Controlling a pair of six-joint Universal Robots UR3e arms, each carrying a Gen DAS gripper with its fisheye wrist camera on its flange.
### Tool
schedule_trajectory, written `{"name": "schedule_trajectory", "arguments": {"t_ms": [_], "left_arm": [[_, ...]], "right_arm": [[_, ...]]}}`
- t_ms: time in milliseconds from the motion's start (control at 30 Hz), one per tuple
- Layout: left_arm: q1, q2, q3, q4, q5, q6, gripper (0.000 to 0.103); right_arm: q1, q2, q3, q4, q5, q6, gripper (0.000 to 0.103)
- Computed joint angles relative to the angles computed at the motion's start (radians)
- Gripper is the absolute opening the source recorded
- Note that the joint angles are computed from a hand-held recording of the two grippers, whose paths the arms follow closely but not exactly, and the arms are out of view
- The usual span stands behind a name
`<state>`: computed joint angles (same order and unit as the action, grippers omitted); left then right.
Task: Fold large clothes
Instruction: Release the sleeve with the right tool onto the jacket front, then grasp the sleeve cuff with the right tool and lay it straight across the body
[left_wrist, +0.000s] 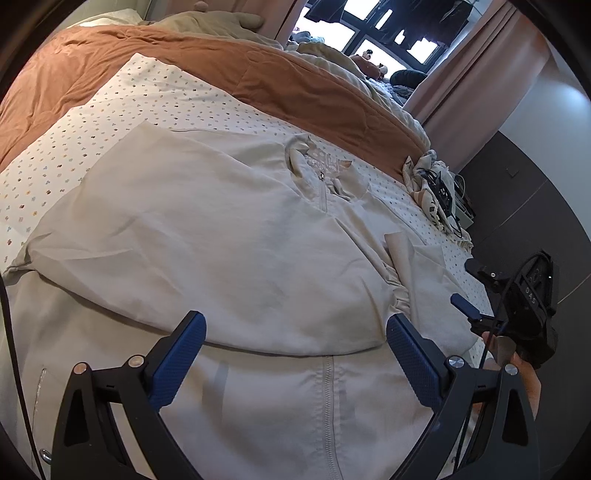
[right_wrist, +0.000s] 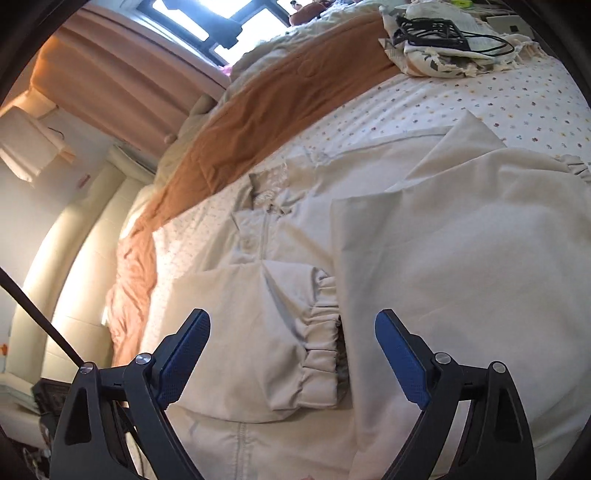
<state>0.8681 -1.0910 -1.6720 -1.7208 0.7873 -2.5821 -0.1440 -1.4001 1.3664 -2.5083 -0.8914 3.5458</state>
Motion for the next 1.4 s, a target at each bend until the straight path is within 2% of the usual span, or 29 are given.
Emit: {"name": "schedule_trajectory", "arguments": {"t_ms": [100,267,367,467,600,733,767,800,833,867,967,1067,1267,1400], "left_arm": [[0.0,0.003,0.0,0.0,0.001,0.004,0.1],[0.012,0.007,-0.003,0.005,-0.004,0.002,0.1],[0.013,0.01,-0.015,0.034,0.005,-0.012,0.1],[0.017,0.005,-0.022,0.046,0.01,-0.019,0.1],[0.013,0.0,-0.034,0.075,0.02,-0.035,0.1],[0.008,-0.003,-0.037,0.08,0.024,-0.036,0.1],[0.008,-0.002,-0.034,0.076,0.023,-0.033,0.1],[0.008,-0.001,-0.031,0.071,0.022,-0.031,0.1],[0.012,0.001,-0.027,0.061,0.017,-0.025,0.1],[0.018,0.003,-0.022,0.049,0.01,-0.019,0.1],[0.051,0.011,0.002,-0.018,-0.021,0.013,0.1],[0.104,0.024,0.039,-0.122,-0.055,0.074,0.1],[0.299,0.025,0.201,-0.464,-0.117,0.319,0.1],[0.426,-0.001,0.3,-0.661,-0.135,0.452,0.1]], "right_arm": [[-0.08,-0.137,0.171,-0.063,-0.018,0.02,0.09],[-0.267,-0.31,0.385,-0.038,0.016,-0.021,0.09],[-0.37,-0.388,0.484,0.003,0.057,-0.051,0.075],[-0.456,-0.45,0.548,0.057,0.086,-0.062,0.072],[-0.501,-0.497,0.565,0.153,0.059,-0.081,0.071],[-0.503,-0.449,0.555,0.14,0.079,-0.058,0.061],[-0.493,-0.417,0.556,0.092,0.082,-0.036,0.054],[-0.479,-0.376,0.547,0.052,0.077,-0.014,0.038],[-0.466,-0.338,0.522,0.048,0.061,0.001,0.027],[-0.465,-0.326,0.513,0.043,0.056,0.017,0.009],[-0.45,-0.373,0.489,-0.011,0.019,0.03,0.003],[-0.401,-0.426,0.432,-0.034,-0.008,0.036,0.003],[-0.238,-0.457,0.314,-0.051,-0.112,0.071,0.003],[-0.105,-0.42,0.243,-0.086,-0.209,0.104,0.003]]}}
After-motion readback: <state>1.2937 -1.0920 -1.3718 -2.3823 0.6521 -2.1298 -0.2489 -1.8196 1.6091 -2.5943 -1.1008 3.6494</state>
